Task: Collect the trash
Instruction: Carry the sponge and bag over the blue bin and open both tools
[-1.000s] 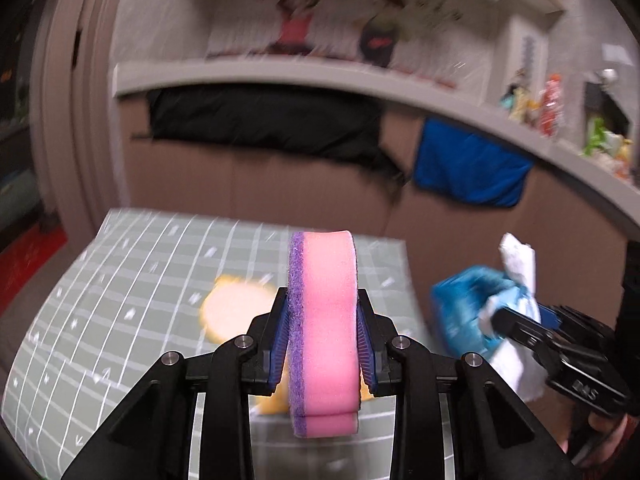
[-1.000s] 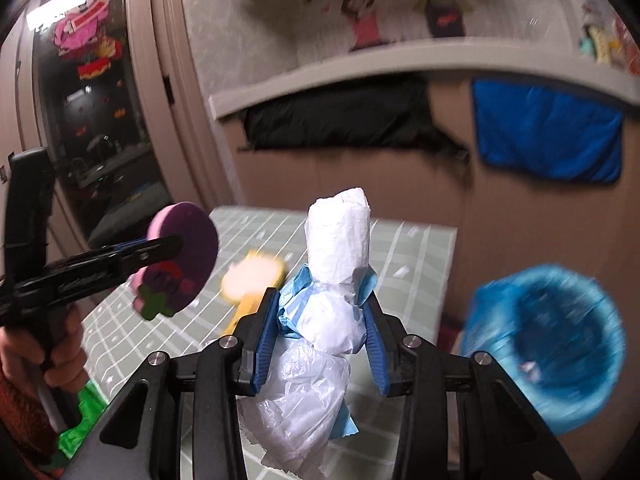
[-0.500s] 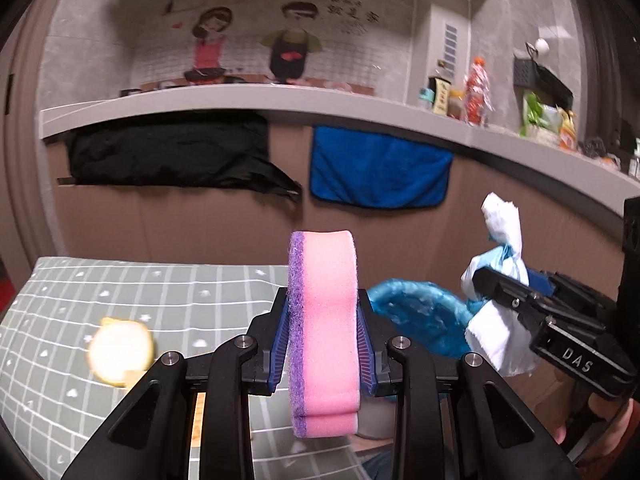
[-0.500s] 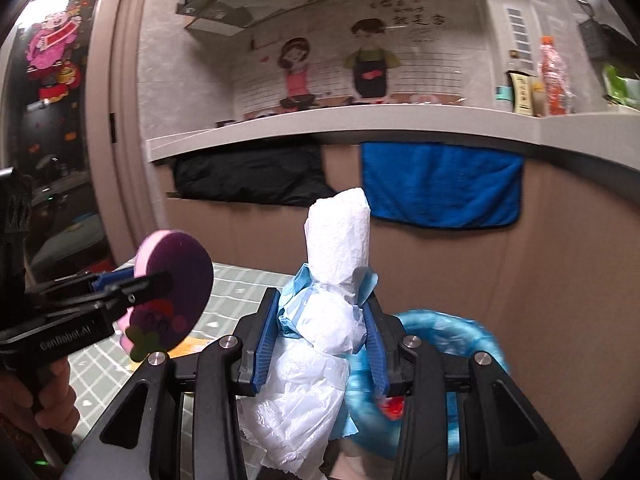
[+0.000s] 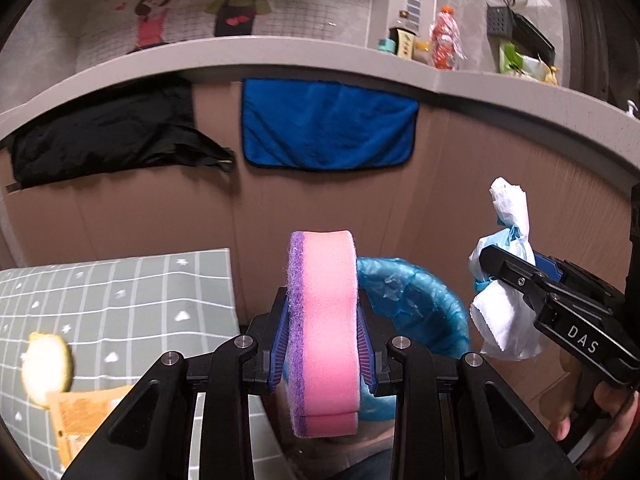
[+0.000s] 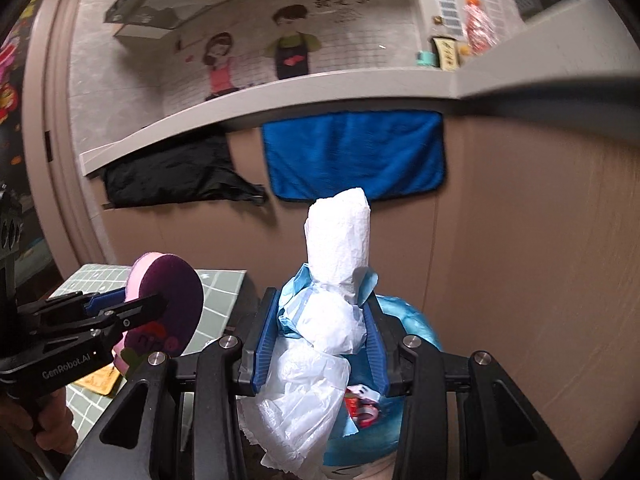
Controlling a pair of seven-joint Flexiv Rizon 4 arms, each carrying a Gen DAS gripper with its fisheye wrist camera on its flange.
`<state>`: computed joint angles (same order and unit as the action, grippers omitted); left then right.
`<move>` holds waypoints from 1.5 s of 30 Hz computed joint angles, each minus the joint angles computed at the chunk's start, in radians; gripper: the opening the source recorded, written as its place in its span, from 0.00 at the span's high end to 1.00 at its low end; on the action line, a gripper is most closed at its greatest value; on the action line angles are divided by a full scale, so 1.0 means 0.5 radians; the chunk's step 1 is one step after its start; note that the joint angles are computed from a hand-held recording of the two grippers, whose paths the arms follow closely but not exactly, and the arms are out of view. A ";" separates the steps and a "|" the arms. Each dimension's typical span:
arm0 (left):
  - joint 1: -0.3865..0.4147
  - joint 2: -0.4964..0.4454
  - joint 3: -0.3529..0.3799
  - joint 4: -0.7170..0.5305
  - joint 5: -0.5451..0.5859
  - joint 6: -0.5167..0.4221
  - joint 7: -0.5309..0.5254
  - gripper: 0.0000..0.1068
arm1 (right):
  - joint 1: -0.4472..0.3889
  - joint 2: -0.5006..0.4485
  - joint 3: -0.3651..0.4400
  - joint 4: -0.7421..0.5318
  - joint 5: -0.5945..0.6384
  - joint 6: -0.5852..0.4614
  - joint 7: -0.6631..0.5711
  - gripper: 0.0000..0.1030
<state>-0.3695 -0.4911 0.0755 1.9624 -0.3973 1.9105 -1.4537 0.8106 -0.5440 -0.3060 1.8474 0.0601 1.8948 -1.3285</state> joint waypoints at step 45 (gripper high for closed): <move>0.417 -0.508 -0.404 -0.634 0.304 -0.388 -0.249 0.56 | -0.785 -0.499 0.643 -0.473 -0.559 -0.301 0.510 0.41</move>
